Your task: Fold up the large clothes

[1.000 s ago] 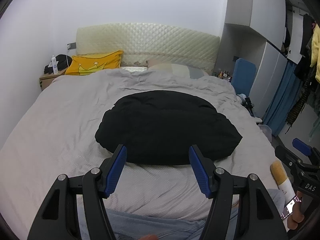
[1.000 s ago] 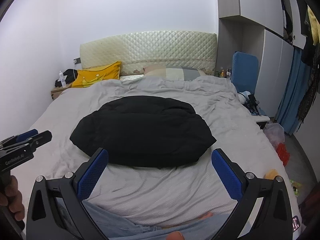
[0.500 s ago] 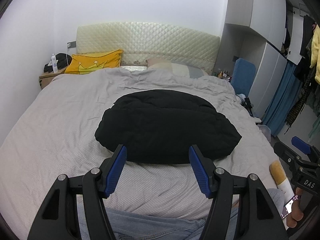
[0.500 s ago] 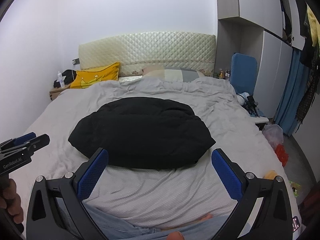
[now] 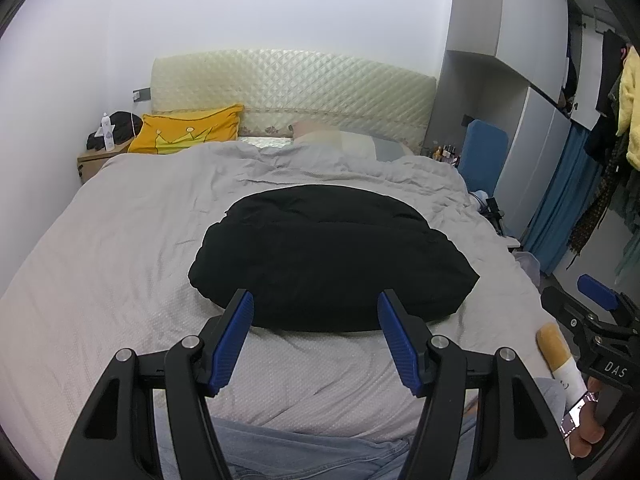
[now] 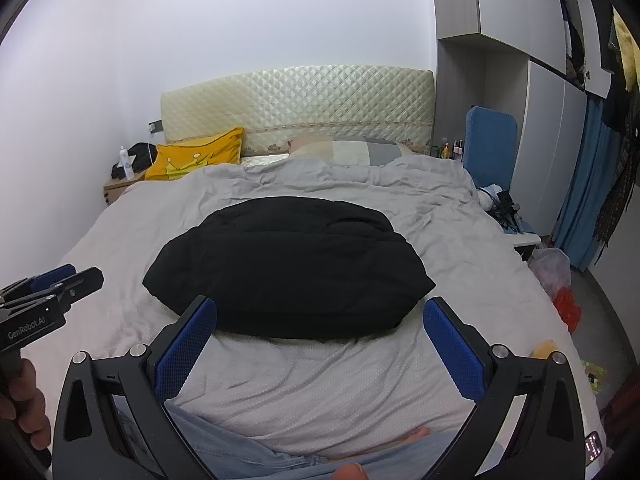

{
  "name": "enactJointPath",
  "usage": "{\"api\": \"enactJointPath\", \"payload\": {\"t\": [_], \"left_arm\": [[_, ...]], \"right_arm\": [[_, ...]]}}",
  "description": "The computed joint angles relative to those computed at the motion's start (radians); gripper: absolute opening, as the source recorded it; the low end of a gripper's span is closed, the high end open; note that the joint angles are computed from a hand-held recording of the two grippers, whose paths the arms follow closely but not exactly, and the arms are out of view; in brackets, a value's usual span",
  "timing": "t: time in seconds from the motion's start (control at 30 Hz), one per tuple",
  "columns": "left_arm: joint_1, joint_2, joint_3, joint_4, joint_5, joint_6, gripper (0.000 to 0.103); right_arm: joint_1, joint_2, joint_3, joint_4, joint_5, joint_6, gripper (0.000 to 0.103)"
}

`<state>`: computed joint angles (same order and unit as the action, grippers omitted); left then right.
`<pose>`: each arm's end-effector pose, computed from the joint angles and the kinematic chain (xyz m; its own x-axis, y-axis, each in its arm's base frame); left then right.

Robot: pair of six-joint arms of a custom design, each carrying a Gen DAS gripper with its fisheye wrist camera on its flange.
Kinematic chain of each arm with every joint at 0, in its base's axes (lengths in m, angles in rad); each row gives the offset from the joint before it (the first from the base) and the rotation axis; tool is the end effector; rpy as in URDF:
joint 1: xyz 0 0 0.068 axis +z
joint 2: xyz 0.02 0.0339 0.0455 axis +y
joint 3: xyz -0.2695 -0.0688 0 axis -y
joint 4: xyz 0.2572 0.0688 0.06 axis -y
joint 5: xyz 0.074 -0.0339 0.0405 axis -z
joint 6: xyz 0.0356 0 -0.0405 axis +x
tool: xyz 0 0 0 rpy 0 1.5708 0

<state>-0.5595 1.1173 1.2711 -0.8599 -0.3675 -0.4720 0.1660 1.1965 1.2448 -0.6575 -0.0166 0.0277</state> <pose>0.2004 -0.1104 0.3849 -0.6097 -0.1188 -0.7837 -0.0152 0.9903 -0.1383 0.2616 0.0444 0.3740 -0.5691 -0.0673 -0.8195 -0.1629 0.9861 0.0322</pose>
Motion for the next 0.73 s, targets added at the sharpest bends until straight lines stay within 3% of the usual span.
{"api": "enactJointPath", "payload": {"t": [0.73], "left_arm": [[-0.008, -0.004, 0.017, -0.004, 0.004, 0.0, 0.065]], "right_arm": [[0.004, -0.005, 0.0, 0.006, 0.009, 0.008, 0.103]]}}
